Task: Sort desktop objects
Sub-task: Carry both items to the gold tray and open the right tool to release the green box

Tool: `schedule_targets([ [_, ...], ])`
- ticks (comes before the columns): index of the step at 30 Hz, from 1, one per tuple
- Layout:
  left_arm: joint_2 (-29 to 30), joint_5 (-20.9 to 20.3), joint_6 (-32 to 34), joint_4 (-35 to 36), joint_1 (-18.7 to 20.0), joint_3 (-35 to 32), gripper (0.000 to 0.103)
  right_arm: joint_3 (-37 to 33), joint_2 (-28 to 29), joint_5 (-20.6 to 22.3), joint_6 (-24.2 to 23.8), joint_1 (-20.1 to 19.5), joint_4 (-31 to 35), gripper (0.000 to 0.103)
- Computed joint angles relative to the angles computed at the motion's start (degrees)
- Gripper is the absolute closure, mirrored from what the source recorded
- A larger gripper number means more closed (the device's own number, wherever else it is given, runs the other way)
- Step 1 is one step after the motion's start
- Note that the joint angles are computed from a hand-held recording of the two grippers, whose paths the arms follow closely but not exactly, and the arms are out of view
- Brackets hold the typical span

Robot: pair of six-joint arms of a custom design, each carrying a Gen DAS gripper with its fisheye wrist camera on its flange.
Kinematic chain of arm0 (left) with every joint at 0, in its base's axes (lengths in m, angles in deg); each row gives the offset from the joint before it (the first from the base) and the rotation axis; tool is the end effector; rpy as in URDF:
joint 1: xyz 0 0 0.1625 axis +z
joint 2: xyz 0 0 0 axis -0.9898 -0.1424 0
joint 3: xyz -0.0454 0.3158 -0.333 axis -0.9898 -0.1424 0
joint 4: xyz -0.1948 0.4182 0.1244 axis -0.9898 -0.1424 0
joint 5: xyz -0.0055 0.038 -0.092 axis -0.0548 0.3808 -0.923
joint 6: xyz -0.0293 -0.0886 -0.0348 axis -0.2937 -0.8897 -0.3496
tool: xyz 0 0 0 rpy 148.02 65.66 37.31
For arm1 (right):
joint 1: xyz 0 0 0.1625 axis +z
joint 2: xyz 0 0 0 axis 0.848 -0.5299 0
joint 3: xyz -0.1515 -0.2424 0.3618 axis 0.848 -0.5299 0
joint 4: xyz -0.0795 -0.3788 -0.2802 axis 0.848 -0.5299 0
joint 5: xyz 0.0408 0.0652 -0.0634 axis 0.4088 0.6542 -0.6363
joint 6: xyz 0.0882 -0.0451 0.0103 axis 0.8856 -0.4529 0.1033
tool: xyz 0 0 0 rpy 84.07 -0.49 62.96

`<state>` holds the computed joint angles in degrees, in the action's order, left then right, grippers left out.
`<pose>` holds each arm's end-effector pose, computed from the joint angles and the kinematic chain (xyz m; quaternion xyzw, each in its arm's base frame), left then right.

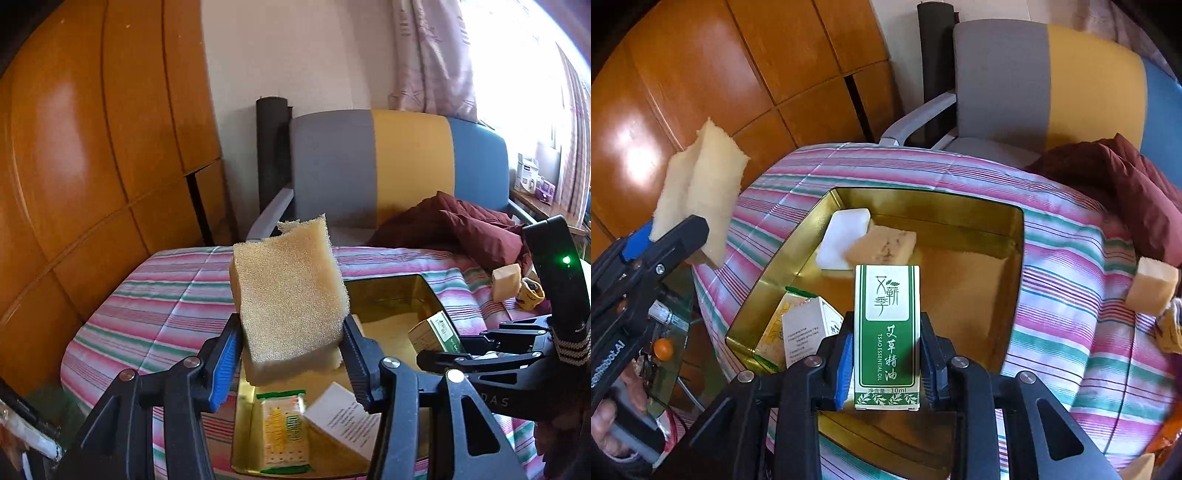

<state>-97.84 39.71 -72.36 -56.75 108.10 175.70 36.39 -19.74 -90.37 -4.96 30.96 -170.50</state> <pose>-0.3141 -0.4040 0.0176 -0.0761 0.7071 -0.4905 0.5037 0.1096 -0.5366 0.1541 0.4398 -0.8878 0.0700 0.1160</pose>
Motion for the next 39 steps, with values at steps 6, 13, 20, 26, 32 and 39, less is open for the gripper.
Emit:
schedule_targets([
  [6,-1.07,-1.64,-0.50,-1.85,0.37,1.98,0.051,0.24,2.02,-2.20,1.71,1.07,-3.28,0.072],
  [13,-1.37,-2.83,-2.56,-1.06,0.34,2.60,0.051,0.11,3.55,-3.67,3.18,1.23,-4.35,0.072],
  [20,-1.51,-3.00,-3.02,-1.17,0.63,2.89,0.050,0.00,4.57,-4.32,3.49,1.49,-4.75,0.071],
  [26,-1.88,-3.02,-2.04,-3.47,1.01,3.35,0.045,0.19,3.98,-3.74,3.64,1.35,-4.57,0.064],
  [32,-1.58,-2.86,-0.76,-4.70,1.13,3.28,0.045,0.41,3.08,-3.19,3.78,1.02,-4.71,0.060],
  [39,-1.29,-2.18,2.19,-7.42,1.00,3.24,0.044,1.34,0.88,-2.83,2.83,0.38,-5.72,0.055],
])
